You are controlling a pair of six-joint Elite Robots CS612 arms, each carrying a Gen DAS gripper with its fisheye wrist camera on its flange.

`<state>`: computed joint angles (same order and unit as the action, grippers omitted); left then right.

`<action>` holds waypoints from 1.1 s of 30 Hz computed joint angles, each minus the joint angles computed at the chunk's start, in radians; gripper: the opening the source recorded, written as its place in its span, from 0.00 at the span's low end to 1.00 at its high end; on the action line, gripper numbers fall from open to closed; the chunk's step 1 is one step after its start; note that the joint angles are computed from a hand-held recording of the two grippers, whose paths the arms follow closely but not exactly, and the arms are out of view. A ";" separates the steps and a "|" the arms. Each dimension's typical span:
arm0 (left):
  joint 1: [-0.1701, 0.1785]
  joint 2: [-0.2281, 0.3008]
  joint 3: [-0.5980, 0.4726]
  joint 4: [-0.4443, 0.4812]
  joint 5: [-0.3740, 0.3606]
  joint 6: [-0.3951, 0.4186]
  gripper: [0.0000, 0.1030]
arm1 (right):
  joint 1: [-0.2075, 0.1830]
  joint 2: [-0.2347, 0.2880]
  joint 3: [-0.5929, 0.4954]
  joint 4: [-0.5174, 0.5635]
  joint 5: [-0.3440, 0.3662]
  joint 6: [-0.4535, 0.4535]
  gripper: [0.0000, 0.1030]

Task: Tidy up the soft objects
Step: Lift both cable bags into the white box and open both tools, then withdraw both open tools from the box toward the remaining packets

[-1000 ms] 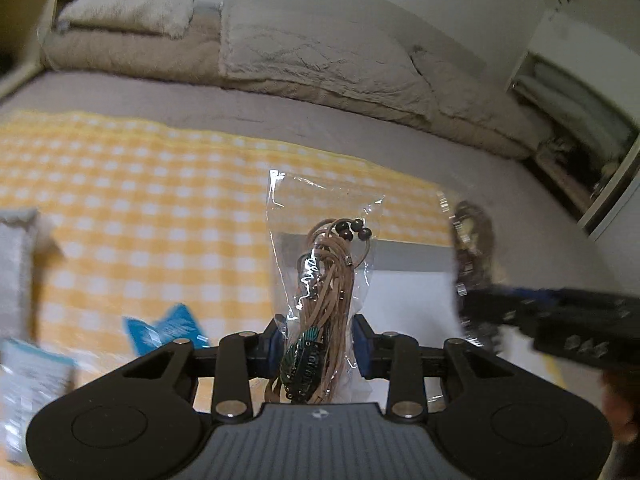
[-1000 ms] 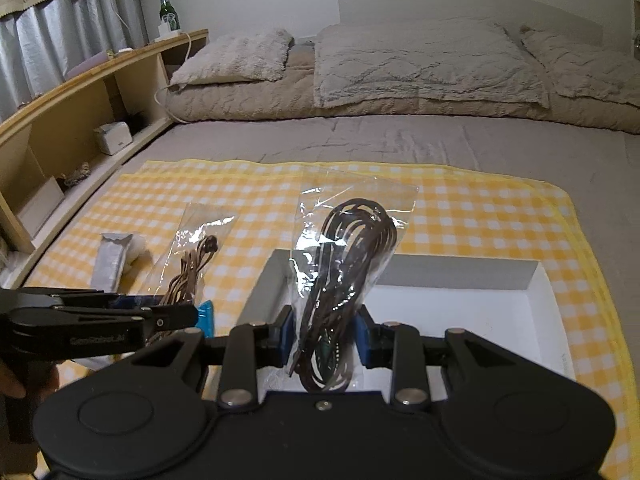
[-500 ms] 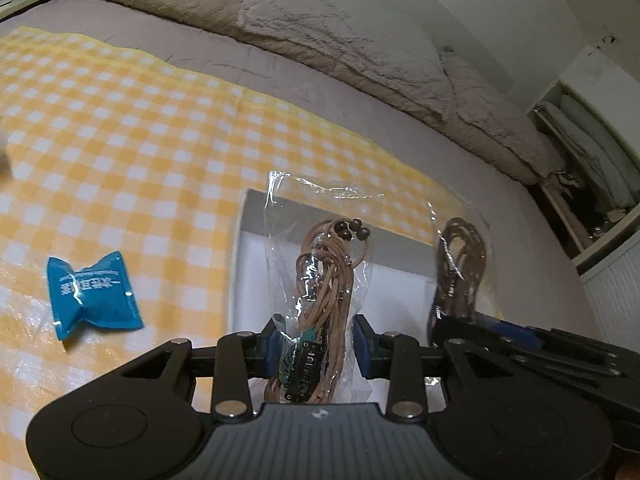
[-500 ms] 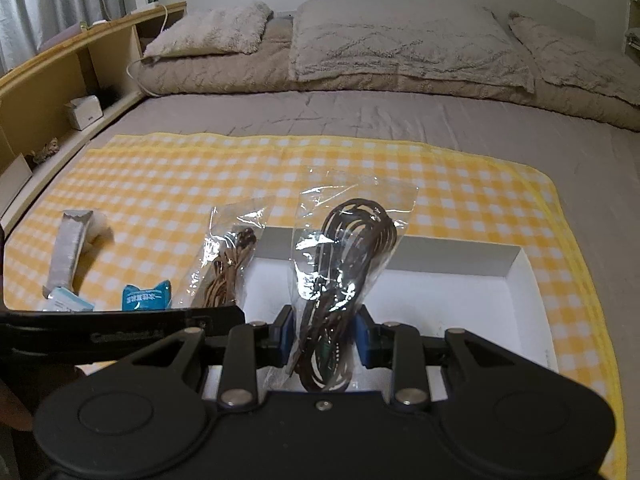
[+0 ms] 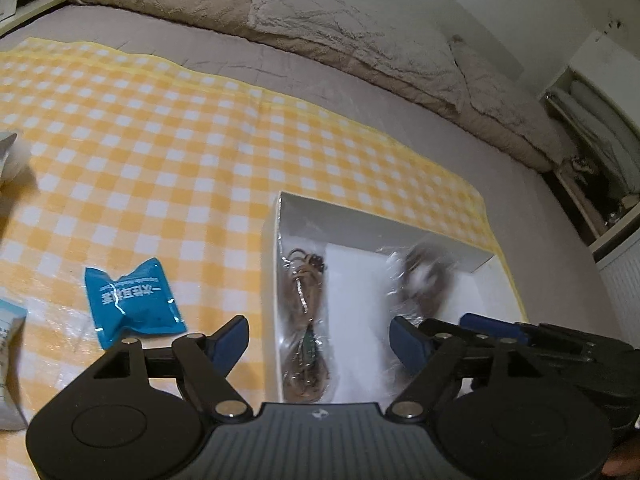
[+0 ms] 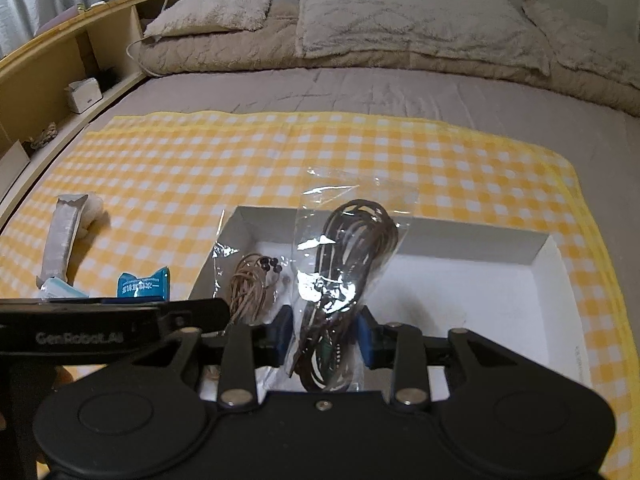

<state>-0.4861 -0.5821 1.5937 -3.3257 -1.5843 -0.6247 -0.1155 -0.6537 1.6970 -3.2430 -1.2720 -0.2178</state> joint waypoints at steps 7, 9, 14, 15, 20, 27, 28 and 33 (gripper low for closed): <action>-0.005 -0.008 0.002 0.046 0.008 0.051 0.79 | -0.011 -0.011 0.014 0.022 0.016 0.029 0.48; -0.007 -0.012 0.005 0.054 0.012 0.061 0.79 | -0.013 -0.015 0.020 0.023 0.015 0.031 0.48; -0.011 -0.023 0.020 0.044 0.020 0.078 0.80 | -0.021 -0.029 0.041 0.011 0.018 0.040 0.48; -0.011 -0.026 0.024 0.040 0.023 0.079 0.80 | -0.023 -0.031 0.045 0.006 0.019 0.041 0.48; -0.017 -0.042 0.044 0.023 0.044 0.091 0.83 | -0.033 -0.046 0.069 -0.020 0.026 0.051 0.48; -0.026 -0.063 0.075 0.003 0.071 0.116 0.89 | -0.047 -0.068 0.109 -0.065 0.034 0.069 0.51; -0.027 -0.066 0.079 0.002 0.076 0.119 0.90 | -0.049 -0.071 0.114 -0.071 0.034 0.072 0.52; -0.033 -0.080 0.104 -0.021 0.099 0.138 0.99 | -0.058 -0.084 0.140 -0.110 0.031 0.092 0.68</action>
